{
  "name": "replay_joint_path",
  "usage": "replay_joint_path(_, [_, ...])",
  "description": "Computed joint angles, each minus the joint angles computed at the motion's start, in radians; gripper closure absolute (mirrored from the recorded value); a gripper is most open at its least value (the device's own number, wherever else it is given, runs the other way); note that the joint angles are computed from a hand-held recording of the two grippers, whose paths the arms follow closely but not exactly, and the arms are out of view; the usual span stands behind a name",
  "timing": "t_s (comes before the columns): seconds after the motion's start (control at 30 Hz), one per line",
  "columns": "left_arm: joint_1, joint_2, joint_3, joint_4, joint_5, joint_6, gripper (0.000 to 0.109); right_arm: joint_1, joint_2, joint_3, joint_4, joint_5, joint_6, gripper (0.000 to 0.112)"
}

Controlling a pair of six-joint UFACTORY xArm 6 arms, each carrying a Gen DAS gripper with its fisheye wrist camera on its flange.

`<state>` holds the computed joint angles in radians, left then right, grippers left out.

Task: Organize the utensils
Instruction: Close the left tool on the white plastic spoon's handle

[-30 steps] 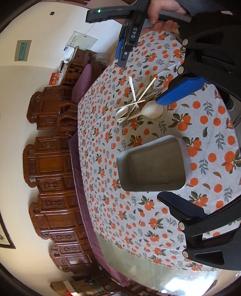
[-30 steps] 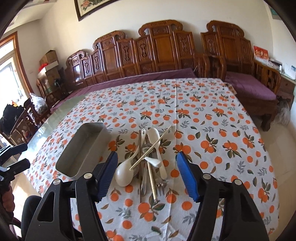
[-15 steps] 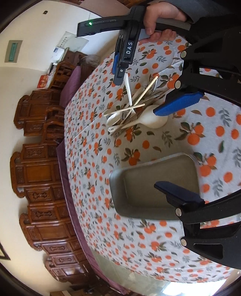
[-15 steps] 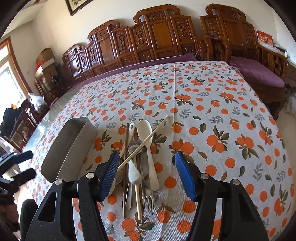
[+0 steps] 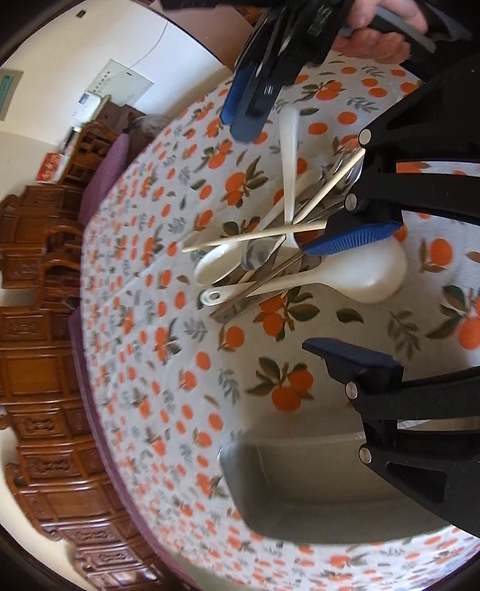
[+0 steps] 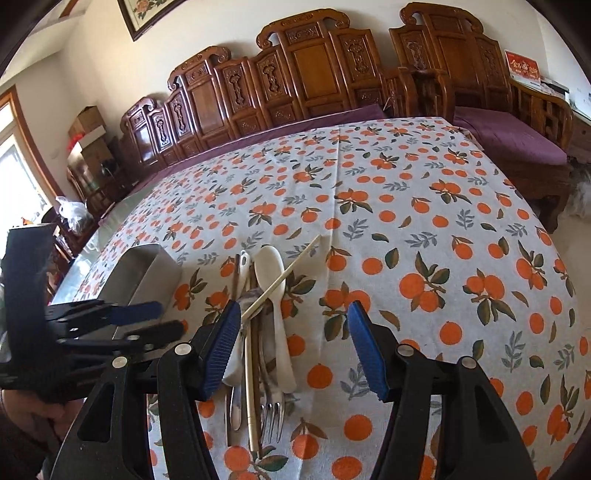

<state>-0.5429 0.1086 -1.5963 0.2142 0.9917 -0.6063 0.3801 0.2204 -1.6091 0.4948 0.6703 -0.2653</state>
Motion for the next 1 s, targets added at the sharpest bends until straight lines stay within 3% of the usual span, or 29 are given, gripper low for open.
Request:
replay_joint_path(0.3, [0.047,0.121,-0.097,-0.192,0.047,0.051,0.091,-0.001,0.012,-0.008,0.01,0.005,0.002,0.05])
replay_joint_path(0.43, [0.048,0.117,-0.101,-0.198,0.067,0.043,0.1,0.004,0.016,-0.015,0.021,0.009,-0.006,0.05])
replay_joint_path(0.7, [0.018,0.025,-0.025,-0.088,0.068,0.043,0.1,0.028,0.02,-0.028,0.024,0.006,-0.014,0.05])
replay_joint_path(1.0, [0.035,-0.097,0.098,-0.045,-0.043,0.012,0.1,0.071,0.032,-0.042,0.0,-0.051,0.02,0.055])
